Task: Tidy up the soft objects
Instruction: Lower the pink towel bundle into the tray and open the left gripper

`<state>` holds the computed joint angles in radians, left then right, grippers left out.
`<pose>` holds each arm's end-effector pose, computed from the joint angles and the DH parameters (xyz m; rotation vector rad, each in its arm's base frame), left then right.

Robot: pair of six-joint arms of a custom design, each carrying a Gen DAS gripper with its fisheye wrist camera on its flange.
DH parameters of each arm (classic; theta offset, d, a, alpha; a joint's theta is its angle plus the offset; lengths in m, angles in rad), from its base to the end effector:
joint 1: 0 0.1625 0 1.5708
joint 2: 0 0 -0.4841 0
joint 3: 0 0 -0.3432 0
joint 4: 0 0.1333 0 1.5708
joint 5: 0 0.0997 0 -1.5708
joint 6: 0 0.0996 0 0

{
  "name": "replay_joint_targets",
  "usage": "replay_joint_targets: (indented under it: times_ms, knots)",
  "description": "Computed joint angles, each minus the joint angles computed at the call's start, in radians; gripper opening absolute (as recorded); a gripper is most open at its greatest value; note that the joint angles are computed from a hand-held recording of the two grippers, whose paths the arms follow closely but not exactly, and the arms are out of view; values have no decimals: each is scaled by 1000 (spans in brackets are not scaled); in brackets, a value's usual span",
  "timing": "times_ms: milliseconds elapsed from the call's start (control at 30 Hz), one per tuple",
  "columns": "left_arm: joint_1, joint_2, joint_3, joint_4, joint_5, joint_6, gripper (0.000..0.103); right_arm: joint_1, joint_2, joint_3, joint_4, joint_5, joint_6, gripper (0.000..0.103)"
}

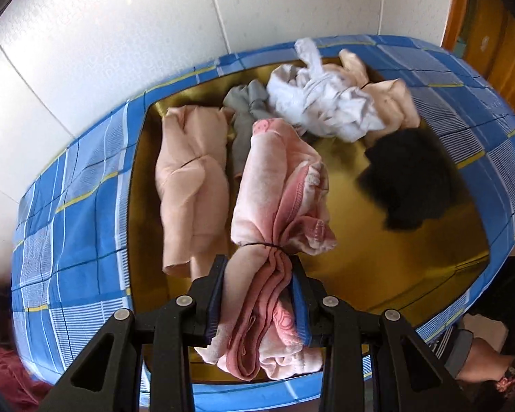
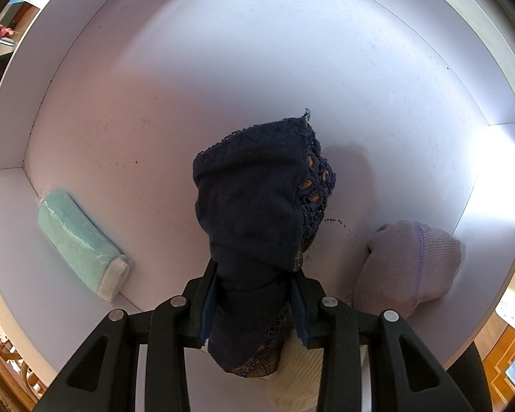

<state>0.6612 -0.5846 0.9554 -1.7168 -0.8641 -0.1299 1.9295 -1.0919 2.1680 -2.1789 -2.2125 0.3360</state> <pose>-0.5129 -0.6499 0.2092 1.0104 2.1948 -0.2057 0.2231 -0.3852 0.1739 0.2152 -2.3736 -0.2637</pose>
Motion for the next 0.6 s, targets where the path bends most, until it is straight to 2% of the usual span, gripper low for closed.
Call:
replay_joint_targets:
  times_ms: [333, 500, 600]
  knots:
    - [24, -14, -13, 85, -7, 8, 35, 1, -1, -3, 5, -2, -1, 37]
    - [30, -17, -6, 126, 56, -19, 36, 1, -1, -4, 5, -1, 1, 37]
    - [37, -31, 22, 95, 55, -31, 36, 1, -1, -4, 6, -2, 0, 37]
